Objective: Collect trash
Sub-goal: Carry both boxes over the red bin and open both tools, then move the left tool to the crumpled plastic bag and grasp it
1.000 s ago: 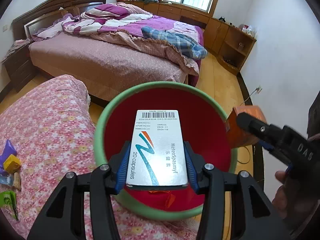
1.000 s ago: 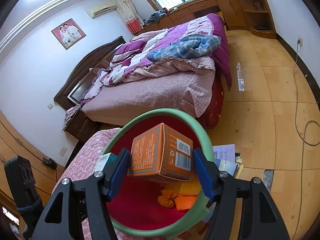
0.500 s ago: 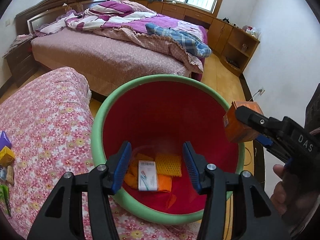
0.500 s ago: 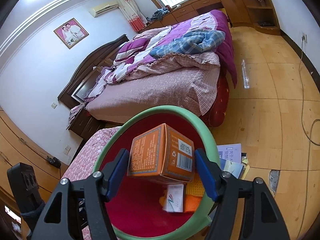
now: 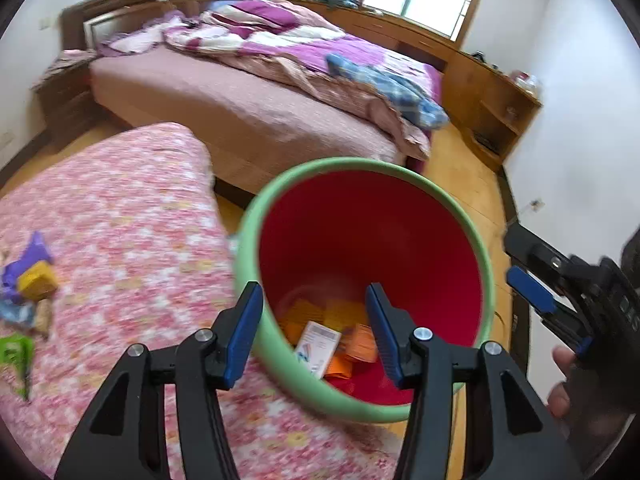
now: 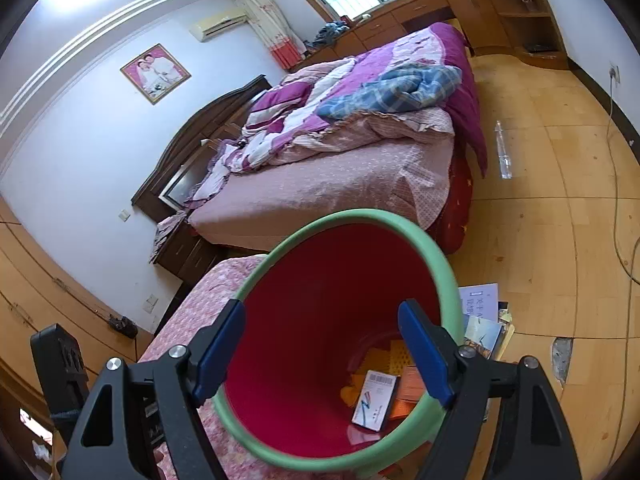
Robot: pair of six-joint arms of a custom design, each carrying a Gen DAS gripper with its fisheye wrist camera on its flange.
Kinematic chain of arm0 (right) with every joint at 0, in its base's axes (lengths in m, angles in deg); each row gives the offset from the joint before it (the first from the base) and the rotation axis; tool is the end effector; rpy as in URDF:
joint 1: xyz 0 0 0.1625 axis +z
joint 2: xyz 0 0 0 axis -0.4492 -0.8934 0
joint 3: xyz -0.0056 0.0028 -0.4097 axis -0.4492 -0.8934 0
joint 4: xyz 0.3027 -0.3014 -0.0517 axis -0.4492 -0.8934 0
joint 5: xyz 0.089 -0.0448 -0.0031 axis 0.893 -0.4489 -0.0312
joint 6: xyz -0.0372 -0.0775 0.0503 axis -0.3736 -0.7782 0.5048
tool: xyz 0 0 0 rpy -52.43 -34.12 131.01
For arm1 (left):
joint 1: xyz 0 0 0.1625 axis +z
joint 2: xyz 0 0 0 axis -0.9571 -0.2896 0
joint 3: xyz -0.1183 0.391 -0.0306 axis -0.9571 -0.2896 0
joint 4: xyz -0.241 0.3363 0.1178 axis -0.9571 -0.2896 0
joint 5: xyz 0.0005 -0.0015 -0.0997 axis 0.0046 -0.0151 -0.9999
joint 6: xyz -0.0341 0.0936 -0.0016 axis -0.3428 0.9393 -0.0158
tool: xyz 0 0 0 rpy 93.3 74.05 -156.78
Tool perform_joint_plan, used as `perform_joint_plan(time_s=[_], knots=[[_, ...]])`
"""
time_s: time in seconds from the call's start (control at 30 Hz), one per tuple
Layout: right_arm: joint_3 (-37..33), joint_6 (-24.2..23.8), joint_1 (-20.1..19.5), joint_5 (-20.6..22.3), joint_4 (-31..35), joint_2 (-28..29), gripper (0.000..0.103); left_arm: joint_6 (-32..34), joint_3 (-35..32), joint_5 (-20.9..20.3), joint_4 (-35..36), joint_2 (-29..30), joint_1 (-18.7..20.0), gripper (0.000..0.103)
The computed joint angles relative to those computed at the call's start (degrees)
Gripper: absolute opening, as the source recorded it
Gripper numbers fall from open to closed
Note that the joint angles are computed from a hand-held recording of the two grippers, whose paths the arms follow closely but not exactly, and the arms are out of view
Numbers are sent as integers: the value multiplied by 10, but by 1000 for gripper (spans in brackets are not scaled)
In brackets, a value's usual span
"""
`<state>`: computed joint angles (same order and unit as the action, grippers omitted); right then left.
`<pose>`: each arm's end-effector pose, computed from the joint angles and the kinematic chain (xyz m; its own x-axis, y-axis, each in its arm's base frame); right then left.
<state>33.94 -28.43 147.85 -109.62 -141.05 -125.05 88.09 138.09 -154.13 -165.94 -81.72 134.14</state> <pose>0.3085 -0.3999 0.0410 -0.9204 0.3787 0.0970 0.0619 0.3861 -0.9204 -0.1061 -0.5450 0.2463 -0.7302 0.5299 -0.4314 0.6553 0.7218 -0.2226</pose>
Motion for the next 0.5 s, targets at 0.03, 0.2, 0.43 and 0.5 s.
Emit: perform_joint_plan(time_s=[0.03,0.2,0.43,0.5], knots=[[-2,0,4,-3,2,1,81,0,2,1,0,-9,0,54],[-19,11,25,-12,20,10,81,3,0,-6,7,-38,4,54],[-48,36,47,-19,61,31,81,21,-11,6,10,-66,17,54],[-58,40,53,-22,73,37,81,26,-16,9,12,-71,23,54]])
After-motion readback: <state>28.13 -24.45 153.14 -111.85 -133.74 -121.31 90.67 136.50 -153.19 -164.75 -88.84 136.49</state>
